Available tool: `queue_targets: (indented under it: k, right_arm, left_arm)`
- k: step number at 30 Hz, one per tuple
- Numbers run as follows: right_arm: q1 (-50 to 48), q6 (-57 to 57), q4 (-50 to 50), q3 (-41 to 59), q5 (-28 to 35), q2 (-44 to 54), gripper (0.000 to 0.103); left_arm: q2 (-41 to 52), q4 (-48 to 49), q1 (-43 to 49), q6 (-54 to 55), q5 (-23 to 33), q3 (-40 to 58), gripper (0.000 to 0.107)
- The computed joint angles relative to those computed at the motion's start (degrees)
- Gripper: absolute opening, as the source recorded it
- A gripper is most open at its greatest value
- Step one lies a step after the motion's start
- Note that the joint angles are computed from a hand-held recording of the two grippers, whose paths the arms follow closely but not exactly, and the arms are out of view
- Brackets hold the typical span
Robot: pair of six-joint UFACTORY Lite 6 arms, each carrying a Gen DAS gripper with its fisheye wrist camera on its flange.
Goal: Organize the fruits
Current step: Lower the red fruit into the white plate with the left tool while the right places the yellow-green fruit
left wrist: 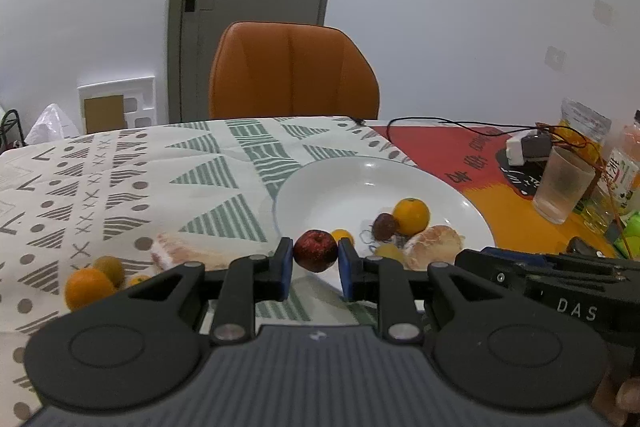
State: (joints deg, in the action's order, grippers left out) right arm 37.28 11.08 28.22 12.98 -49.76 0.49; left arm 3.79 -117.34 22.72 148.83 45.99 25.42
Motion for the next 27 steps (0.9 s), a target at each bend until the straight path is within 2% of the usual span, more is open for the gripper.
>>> queue_targets:
  k: [8,12,14,16,21,25,27]
  right_arm:
    - [-1.4,2.0,-1.5,-1.8,-1.0,-0.7,0.031]
    - [-1.5,2.8,-2.4,-2.1,-1.6,-0.6,0.031]
    - [-1.8,3.4,-3.1,-2.0,-1.7,-0.3,0.031]
    - [-2.1,4.2,-4.1,-1.8,-2.2,0.4,0.032]
    - [-1.4,5.1,-4.5,-0.7,-2.5,1.7,0.033]
    - [0.4,4.8,-3.6,0.8,-2.3,2.9,0.034]
    - [1.3,4.3,-3.0,1.7,-2.3,3.5,0.039]
  left_arm:
    - [-1.4,-3.4,-4.7,0.9,-1.4,-0.3,0.023]
    - [-2.0,-6.0,-5.6,2.7,-2.5,-0.6,0.029]
    - [-1.6,-5.1,-5.2,2.0,-3.2,-0.2,0.033]
    - [-1.5,-4.9,-4.7,1.9,-4.5,-0.1,0.044]
    - [-1.8,-4.4,-1.3,3.4,-3.9,-0.7,0.063]
    - [-1.5,-2.4,1.9,3.0,-3.3,-0.3,0.067]
    - [-1.1,-1.5,3.6,2.8,-3.1,0.1,0.069]
